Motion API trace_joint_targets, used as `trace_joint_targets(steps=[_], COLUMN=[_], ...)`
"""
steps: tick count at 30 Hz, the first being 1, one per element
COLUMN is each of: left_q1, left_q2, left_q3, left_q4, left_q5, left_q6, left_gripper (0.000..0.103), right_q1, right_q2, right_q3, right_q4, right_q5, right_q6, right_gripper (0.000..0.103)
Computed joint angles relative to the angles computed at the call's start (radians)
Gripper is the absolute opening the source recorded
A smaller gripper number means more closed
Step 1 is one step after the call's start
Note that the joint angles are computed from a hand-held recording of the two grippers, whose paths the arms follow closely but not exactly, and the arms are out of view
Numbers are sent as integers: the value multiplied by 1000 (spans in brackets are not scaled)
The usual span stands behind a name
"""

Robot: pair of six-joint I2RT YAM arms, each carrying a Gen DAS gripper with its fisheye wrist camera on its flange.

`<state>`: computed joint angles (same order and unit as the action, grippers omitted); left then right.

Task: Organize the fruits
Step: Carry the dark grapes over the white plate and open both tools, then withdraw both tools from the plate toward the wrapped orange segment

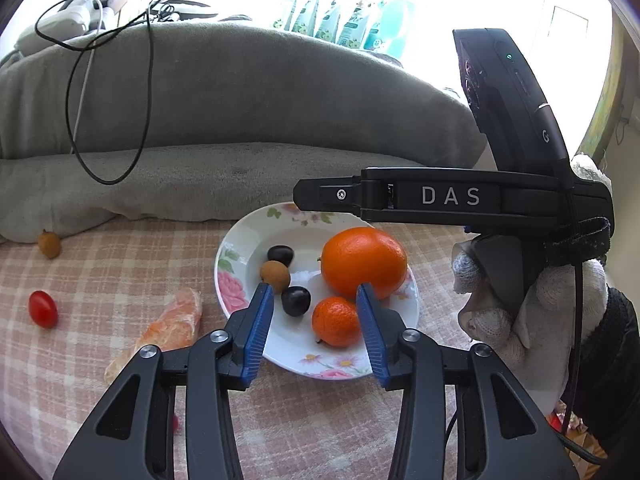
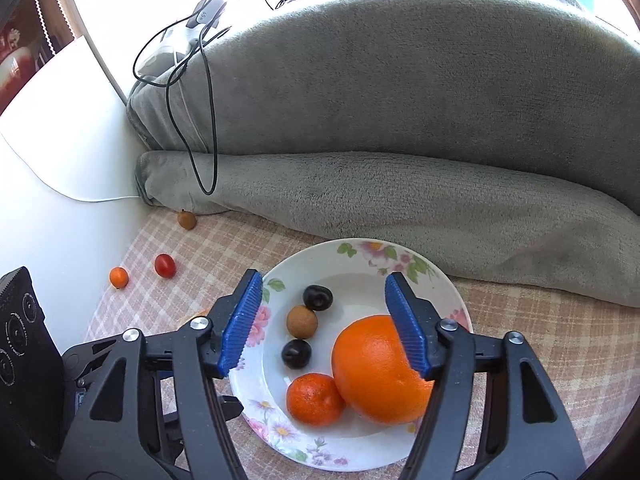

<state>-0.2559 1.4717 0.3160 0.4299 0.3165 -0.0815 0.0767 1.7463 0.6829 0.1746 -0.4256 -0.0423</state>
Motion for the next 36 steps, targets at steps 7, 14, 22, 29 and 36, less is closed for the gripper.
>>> trace_joint_targets(steps=[7, 14, 22, 29, 36], left_q1=[8, 55, 151, 244, 383], left_q2=[-31, -89, -161, -210, -266], left_q3=[-17, -35, -53, -72, -103], left_q4=[2, -40, -105, -147, -196], left_q5=[-7, 11, 71, 113, 171], left_q6=[-13, -2, 38, 86, 173], left_gripper=[70, 72, 72, 72, 72], right_q1=[4, 14, 36, 73, 121], right_q2=[-23, -37, -65, -89, -123], right_q3=[-17, -26, -34, -52, -79], right_q4=[20, 28, 25, 35, 44], right_q5=[1, 10, 14, 13, 9], right_q6=[8, 26, 58, 96, 127], right_gripper=[89, 96, 97, 97, 97])
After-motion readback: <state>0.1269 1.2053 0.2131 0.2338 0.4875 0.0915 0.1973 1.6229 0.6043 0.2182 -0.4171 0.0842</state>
